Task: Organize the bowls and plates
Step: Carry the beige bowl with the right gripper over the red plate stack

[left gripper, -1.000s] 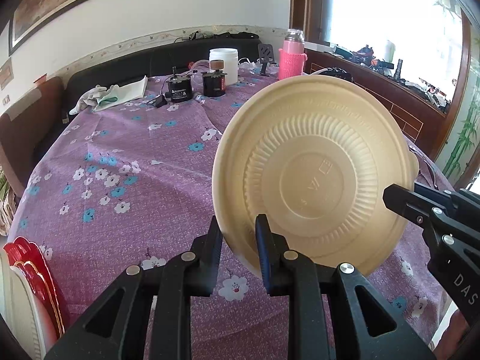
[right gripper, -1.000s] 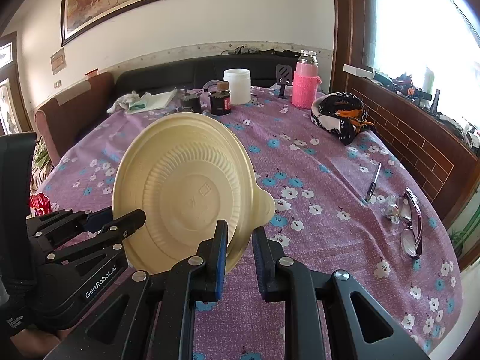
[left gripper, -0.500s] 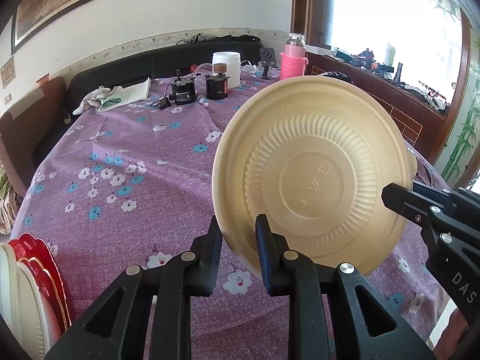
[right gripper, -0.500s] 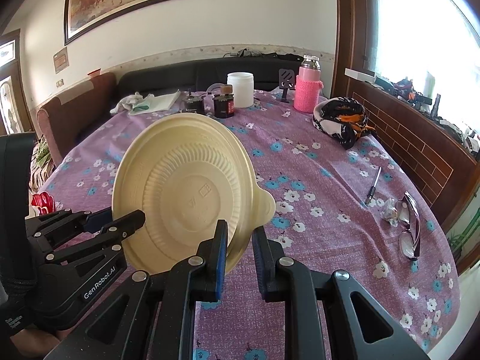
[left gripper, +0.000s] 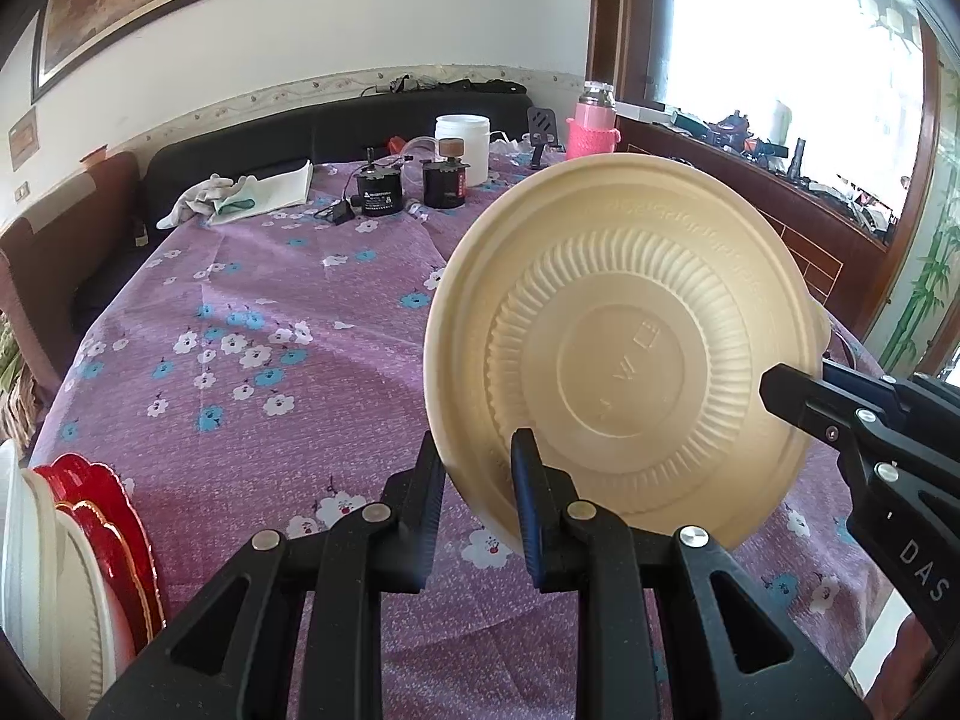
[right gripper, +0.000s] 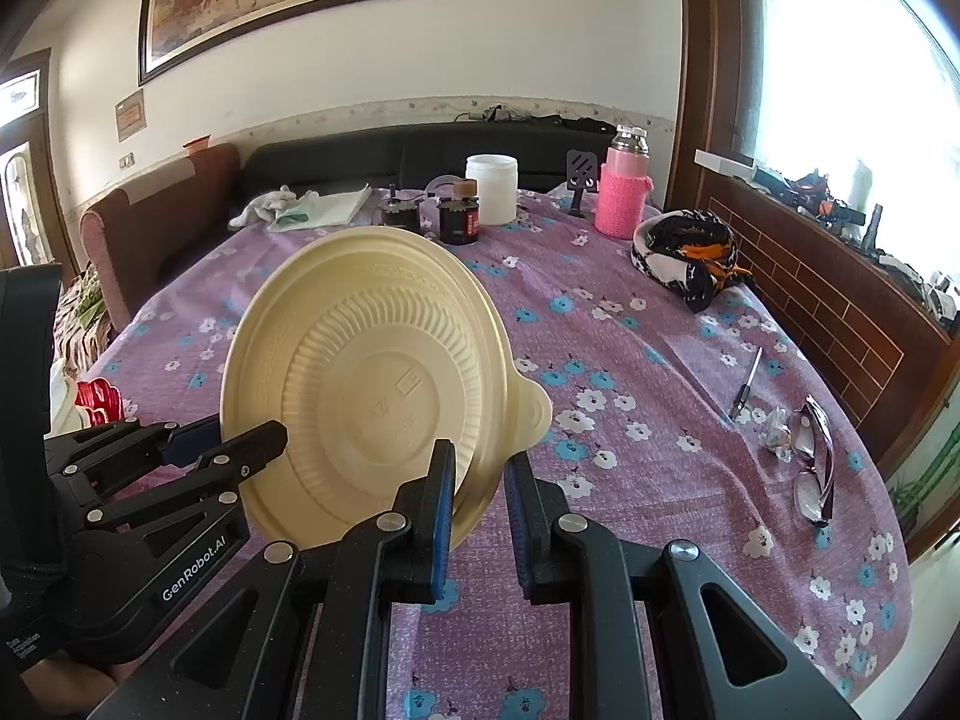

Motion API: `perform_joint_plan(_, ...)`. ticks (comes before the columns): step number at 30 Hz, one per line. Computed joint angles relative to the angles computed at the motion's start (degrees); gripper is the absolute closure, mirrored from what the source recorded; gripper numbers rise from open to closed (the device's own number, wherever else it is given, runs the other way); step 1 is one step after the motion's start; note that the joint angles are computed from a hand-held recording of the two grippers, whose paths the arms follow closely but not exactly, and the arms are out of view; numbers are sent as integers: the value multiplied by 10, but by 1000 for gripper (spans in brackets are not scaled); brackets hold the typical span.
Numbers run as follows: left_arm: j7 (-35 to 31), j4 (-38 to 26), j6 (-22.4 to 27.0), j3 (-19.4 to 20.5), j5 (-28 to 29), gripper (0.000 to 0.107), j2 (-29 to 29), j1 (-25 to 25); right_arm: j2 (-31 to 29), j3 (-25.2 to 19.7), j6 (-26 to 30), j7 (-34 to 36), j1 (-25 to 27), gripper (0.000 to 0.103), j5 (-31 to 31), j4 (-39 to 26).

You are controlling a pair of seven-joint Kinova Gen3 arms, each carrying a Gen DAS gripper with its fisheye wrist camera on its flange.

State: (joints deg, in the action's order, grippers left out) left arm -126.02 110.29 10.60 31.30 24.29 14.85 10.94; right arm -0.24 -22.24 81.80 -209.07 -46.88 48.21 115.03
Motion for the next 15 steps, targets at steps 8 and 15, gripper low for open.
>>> perform_joint_plan(8,-54,25,-9,69,56,86,-19,-77,13,-5,29,5,-17,85,5,-21)
perform_joint_plan(15,-158,53,-13,155,163,86,-43,-178,27,-8,68,9,-44,84,12,-49)
